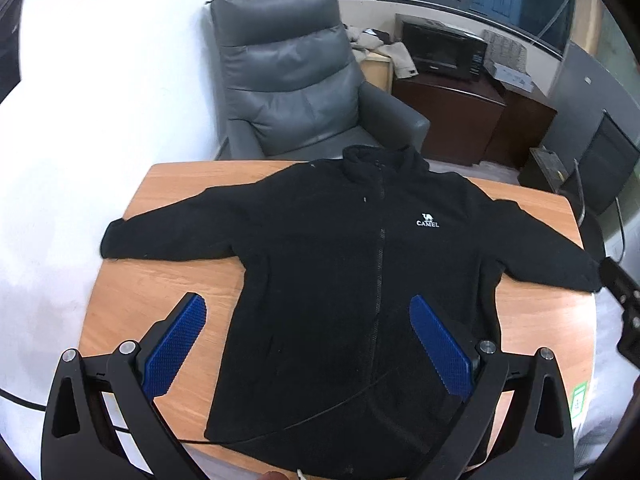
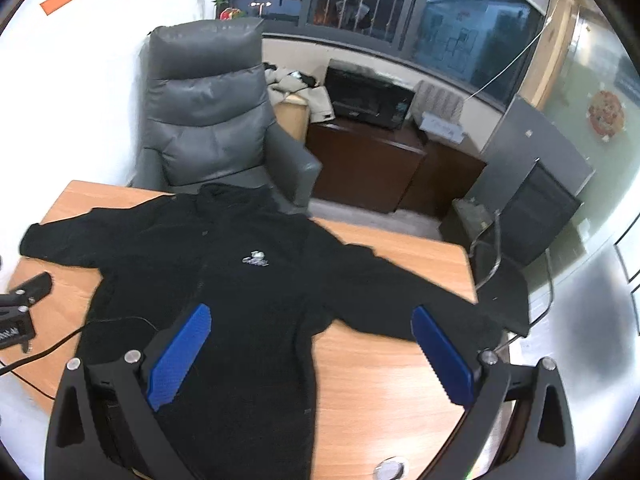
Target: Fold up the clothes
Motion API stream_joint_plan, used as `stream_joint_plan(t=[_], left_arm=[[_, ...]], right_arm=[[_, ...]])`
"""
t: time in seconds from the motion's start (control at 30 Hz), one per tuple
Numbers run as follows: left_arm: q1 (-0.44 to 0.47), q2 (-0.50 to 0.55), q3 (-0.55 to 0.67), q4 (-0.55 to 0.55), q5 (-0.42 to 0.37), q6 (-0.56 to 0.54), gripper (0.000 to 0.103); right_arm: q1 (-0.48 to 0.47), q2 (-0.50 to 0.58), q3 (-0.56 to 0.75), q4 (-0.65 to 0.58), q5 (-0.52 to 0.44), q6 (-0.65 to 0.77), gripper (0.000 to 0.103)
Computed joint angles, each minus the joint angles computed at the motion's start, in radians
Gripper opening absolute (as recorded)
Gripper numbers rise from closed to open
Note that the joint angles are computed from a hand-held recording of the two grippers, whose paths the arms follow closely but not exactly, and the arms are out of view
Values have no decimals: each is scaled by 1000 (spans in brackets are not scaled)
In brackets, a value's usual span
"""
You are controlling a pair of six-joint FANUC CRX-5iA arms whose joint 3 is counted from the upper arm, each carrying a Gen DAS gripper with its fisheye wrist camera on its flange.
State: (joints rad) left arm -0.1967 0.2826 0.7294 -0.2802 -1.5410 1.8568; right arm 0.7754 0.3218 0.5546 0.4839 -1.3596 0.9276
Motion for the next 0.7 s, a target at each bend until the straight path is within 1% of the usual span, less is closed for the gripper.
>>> stream_joint_plan(t=[0.03,0.07,0.1,0.17,0.23,0.27,0.3,0.4,0.43,0.53,0.57,0.6,0.7], left_arm=[[0,6,-1,-1,10,-13,103],[2,9,-8,3,36,-22,103],[8,10,-23,22,78,-39,103],[27,16,-51,82,162,-97,103],[41,42,-72,159,260,-184,103],[43,69,-68,193,298,-233,103],[41,100,-58,220,326,-275,103],[37,176,-46,289,393,-349,103],[32,214,-29,300,395,-353,103],[8,318,37,319,379,-361,103],[-6,351,63,311,375,-366,103],[-19,385,92,303,368,-371,103],[-67,501,205,272,348,-370,103]], right_arm=[[1,-3,-5,-14,10,-2,103],[-1,-16,-30,-23,37,-8,103],[-6,-39,-70,-29,77,-20,103],[-37,-122,-207,-28,212,-70,103],[-108,-211,-345,-41,320,-121,103],[-153,-246,-403,-44,351,-136,103],[-196,-267,-444,-41,362,-137,103],[-351,-324,-584,-14,397,-134,103],[-407,-343,-629,-15,424,-129,103],[-579,-385,-773,3,576,-70,103],[-617,-384,-805,16,615,-46,103],[-655,-374,-821,0,639,-7,102],[-759,-310,-789,-156,681,146,101]])
